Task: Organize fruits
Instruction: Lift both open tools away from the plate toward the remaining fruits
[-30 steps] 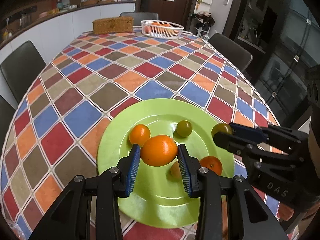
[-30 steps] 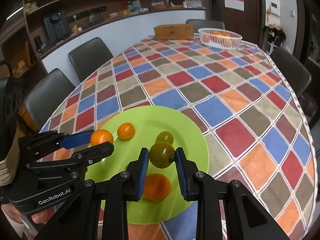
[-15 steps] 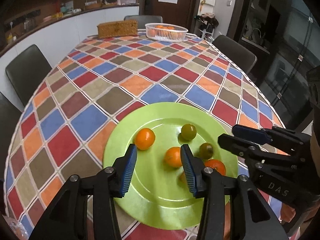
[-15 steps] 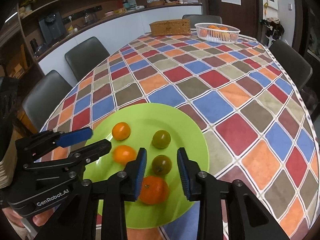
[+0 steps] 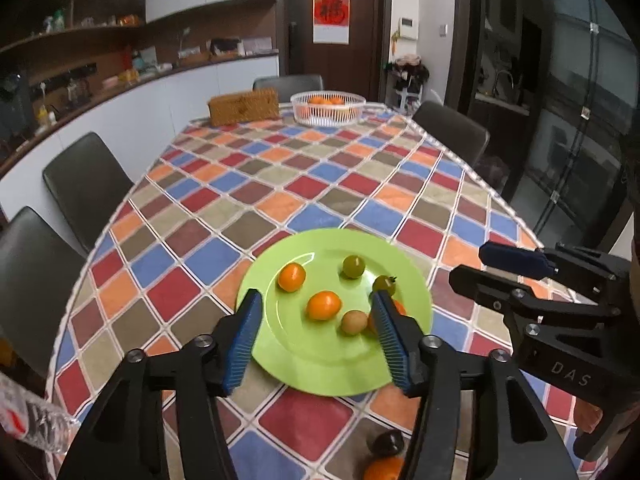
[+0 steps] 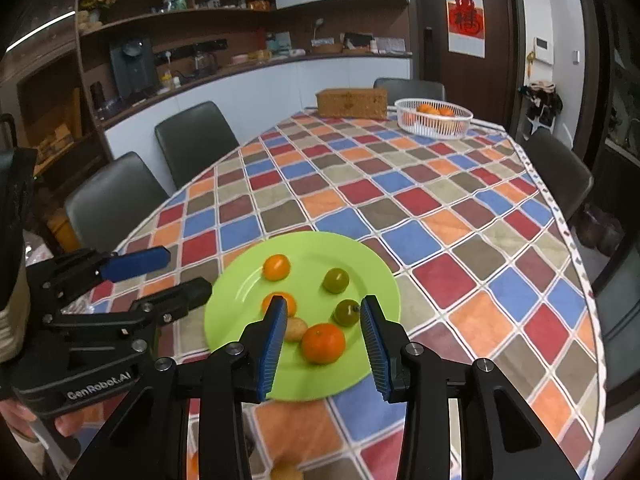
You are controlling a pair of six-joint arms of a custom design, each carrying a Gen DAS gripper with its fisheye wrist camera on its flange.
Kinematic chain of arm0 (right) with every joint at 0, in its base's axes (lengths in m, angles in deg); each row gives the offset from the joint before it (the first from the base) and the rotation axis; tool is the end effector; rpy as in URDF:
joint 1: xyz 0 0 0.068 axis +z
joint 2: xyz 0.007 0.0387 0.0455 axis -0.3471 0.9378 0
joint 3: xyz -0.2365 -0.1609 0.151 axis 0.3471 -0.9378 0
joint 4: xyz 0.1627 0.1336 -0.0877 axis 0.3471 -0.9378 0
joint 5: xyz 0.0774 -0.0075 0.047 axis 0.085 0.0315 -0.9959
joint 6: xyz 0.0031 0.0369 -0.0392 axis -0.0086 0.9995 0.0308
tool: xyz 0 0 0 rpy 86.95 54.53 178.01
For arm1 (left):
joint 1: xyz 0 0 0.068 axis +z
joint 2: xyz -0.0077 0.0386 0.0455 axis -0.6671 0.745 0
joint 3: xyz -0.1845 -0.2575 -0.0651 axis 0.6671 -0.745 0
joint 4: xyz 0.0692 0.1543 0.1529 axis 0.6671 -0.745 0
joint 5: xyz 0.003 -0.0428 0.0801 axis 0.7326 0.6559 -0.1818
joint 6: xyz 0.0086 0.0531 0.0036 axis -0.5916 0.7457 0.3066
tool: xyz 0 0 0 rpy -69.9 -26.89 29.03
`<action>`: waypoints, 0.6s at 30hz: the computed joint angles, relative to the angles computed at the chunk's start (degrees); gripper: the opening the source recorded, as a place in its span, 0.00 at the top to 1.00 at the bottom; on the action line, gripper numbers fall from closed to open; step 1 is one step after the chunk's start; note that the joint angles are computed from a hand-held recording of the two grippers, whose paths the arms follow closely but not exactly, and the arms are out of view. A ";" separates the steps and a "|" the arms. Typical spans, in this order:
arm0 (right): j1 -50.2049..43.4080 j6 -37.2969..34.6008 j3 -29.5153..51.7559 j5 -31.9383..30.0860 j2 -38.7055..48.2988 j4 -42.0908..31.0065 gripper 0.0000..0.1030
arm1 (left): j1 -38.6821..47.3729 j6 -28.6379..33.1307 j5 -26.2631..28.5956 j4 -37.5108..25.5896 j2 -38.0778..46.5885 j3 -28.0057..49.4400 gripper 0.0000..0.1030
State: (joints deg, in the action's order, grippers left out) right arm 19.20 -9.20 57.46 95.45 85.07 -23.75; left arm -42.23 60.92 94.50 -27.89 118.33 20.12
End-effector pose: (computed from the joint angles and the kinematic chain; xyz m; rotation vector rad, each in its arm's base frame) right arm 0.2842 0.2146 0.1566 0.0389 2.2830 0.1119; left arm 0.3120 -0.0158 0.1642 0.6216 2.2376 -0.2869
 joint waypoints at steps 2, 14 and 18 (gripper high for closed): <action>1.66 1.09 -1.99 1.50 -2.17 0.21 0.60 | 0.66 0.31 0.62 0.70 -3.11 -2.54 0.40; 12.33 9.59 -8.00 13.34 -9.47 -5.06 0.46 | 4.71 1.96 3.64 2.03 -16.01 -14.59 0.20; 14.97 13.17 -9.14 15.37 -10.39 -7.09 0.43 | 5.94 2.65 4.20 1.82 -18.63 -17.75 0.17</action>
